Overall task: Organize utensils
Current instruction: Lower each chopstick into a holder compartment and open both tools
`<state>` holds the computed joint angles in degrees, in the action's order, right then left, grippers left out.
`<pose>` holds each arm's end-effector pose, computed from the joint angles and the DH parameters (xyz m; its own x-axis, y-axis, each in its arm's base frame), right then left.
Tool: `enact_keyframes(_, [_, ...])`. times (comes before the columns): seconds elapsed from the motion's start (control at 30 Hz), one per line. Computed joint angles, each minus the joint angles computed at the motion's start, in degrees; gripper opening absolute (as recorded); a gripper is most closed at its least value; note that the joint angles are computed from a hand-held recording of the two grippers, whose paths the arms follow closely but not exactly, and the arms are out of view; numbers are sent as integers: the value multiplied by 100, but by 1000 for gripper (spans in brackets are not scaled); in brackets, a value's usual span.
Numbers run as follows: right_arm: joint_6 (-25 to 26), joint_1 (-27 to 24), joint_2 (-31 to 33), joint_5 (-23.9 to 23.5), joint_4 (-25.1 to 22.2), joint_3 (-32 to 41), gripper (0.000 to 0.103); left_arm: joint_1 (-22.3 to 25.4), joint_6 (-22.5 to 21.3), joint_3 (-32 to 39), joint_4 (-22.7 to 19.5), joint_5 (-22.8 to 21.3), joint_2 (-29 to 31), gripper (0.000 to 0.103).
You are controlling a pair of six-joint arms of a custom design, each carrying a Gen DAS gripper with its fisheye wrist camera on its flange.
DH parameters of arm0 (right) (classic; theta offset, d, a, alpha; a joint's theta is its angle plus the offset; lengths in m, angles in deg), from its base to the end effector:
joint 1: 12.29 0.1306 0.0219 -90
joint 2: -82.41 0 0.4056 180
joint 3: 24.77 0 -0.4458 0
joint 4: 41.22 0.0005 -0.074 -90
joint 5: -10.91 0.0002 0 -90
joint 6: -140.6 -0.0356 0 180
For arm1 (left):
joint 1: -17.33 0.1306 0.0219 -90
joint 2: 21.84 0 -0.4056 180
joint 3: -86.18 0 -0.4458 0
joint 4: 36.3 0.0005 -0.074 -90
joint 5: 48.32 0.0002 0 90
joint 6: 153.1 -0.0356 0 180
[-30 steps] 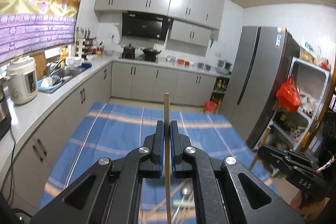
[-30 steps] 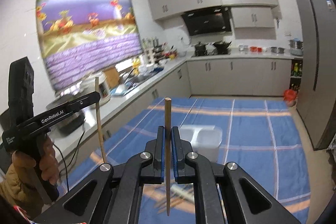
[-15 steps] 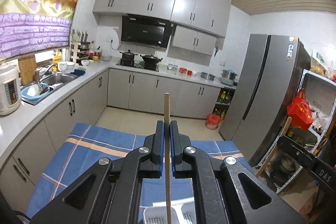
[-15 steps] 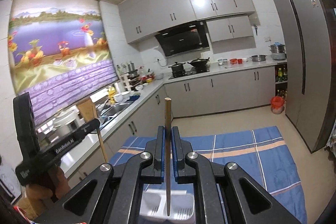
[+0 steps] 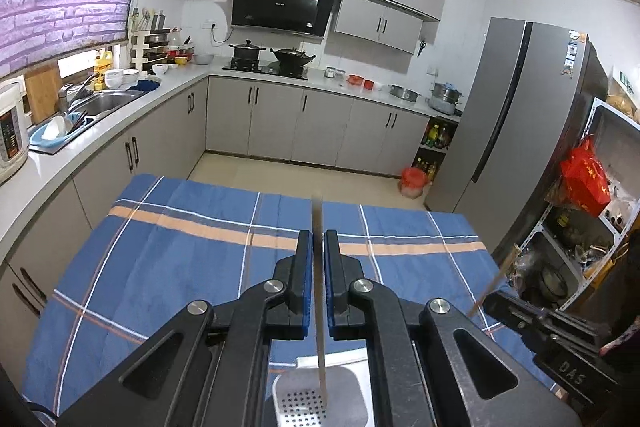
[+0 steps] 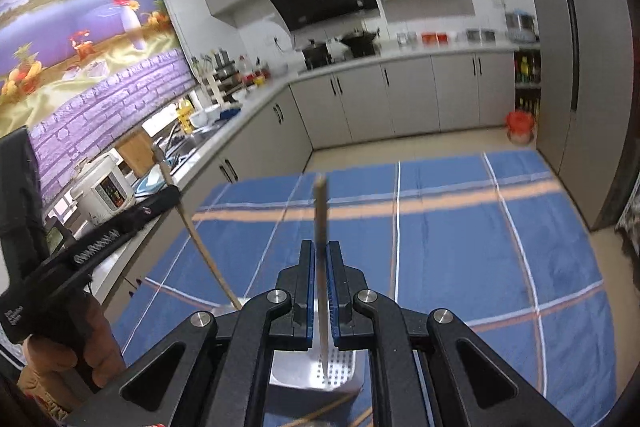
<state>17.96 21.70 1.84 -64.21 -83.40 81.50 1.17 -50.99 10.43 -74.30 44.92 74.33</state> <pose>0.5189 0.3382 0.5209 -0.6016 0.2231 -0.7670 -0.0500 0.9478 0.3149 0.5772 -0.1699 0.5417 -0.5366 -0.0626 -0.8415 0.2172 0.9534 -0.2094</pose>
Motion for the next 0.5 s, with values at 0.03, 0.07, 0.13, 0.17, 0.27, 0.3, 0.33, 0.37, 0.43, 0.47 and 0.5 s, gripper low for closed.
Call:
enact_keyframes(0.03, [-54, -5, -12, -29, -53, -46, 7, 9, -9, -62, 0, -2, -46, 5])
enact_keyframes(0.07, [-111, -10, -27, -82, -109, -100, 9, 27, -8, -118, -14, 12, -93, 5])
enact_keyframes(0.13, [-223, 0, -25, -162, -235, -179, 17, 79, 21, -220, -49, 55, -189, 5])
enact_keyframes(0.17, [-272, 13, -34, -194, -299, -250, 21, 108, 54, -312, -46, 73, -267, 5])
enact_keyframes(0.27, [-352, 30, 3, -298, -447, -412, 21, 169, 162, -528, -60, 79, -464, 6])
enact_keyframes(0.3, [-387, 30, 40, -350, -516, -440, 21, 193, 211, -594, -88, 85, -523, 6])
enact_keyframes(0.33, [-446, 28, 74, -412, -568, -475, 21, 226, 267, -657, -126, 96, -572, 6])
enact_keyframes(0.37, [-525, 20, 95, -498, -594, -517, 19, 265, 321, -704, -169, 116, -605, 6])
enact_keyframes(0.43, [-704, -8, 88, -611, -603, -598, 13, 322, 381, -794, -241, 147, -678, 6])
enact_keyframes(0.47, [-796, -6, 55, -593, -586, -643, 12, 352, 408, -827, -281, 156, -706, 6])
enact_keyframes(0.5, [-866, -1, 43, -589, -638, -639, 11, 380, 437, -874, -308, 152, -745, 6])
